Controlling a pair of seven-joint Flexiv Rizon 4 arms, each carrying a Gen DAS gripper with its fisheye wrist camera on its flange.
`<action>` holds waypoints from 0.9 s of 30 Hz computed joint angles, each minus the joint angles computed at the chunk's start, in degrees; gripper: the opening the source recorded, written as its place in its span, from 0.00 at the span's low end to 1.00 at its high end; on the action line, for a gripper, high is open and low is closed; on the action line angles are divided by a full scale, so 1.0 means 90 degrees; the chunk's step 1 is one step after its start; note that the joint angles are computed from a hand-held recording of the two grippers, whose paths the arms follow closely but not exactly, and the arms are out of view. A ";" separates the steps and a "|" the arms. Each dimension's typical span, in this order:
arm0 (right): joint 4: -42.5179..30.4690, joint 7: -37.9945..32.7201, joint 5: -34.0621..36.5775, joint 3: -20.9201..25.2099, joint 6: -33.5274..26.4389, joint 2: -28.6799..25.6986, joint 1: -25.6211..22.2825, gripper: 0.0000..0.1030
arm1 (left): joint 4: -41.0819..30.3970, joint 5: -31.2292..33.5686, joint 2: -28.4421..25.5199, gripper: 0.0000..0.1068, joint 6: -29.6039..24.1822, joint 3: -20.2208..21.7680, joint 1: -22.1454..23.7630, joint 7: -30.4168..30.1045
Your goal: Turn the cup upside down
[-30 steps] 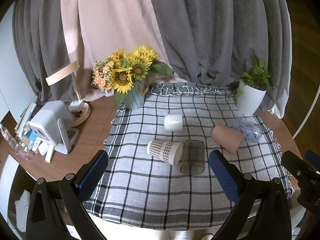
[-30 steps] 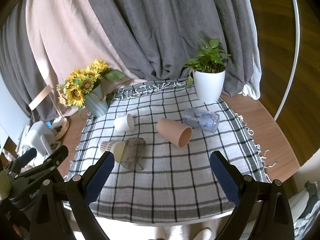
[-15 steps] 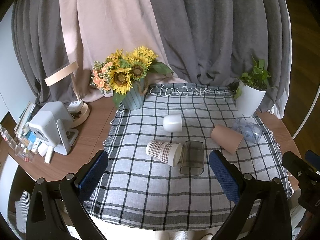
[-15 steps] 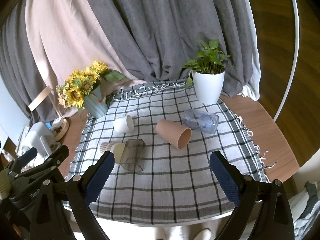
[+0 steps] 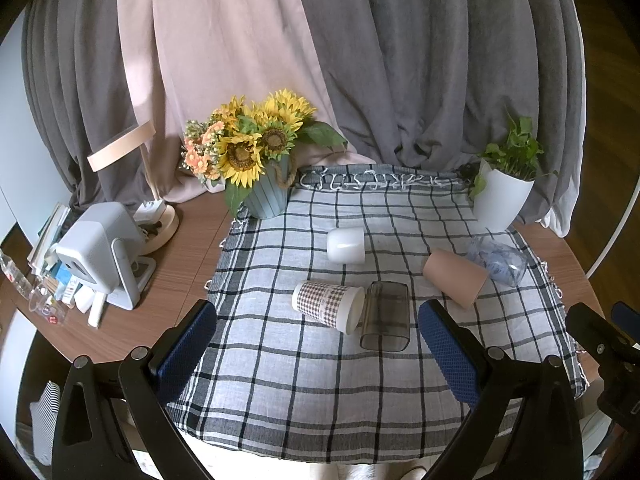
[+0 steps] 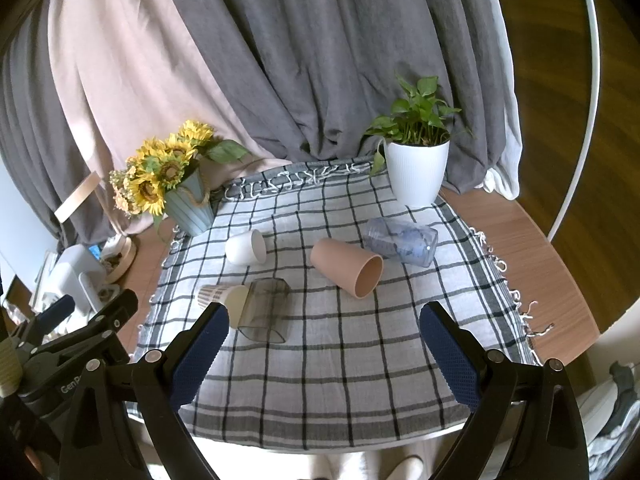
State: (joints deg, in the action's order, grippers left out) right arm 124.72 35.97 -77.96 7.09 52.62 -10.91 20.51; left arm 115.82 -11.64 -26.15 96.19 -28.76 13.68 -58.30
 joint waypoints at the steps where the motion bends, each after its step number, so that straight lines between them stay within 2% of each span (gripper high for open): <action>1: 0.0005 -0.0020 0.0022 0.0005 -0.0009 0.0010 0.0000 0.94 | 0.0002 0.0002 -0.0002 0.96 0.0005 -0.0010 0.0007 0.0000; 27: 0.0019 0.0003 -0.0010 -0.0008 0.0037 0.0003 -0.0035 0.94 | -0.0020 -0.0001 0.0001 0.96 -0.0019 0.0050 -0.0048 -0.0005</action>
State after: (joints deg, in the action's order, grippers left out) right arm 124.90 35.99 -78.05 7.01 52.95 -10.88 20.20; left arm 115.64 -11.65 -26.13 96.02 -28.31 13.25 -58.35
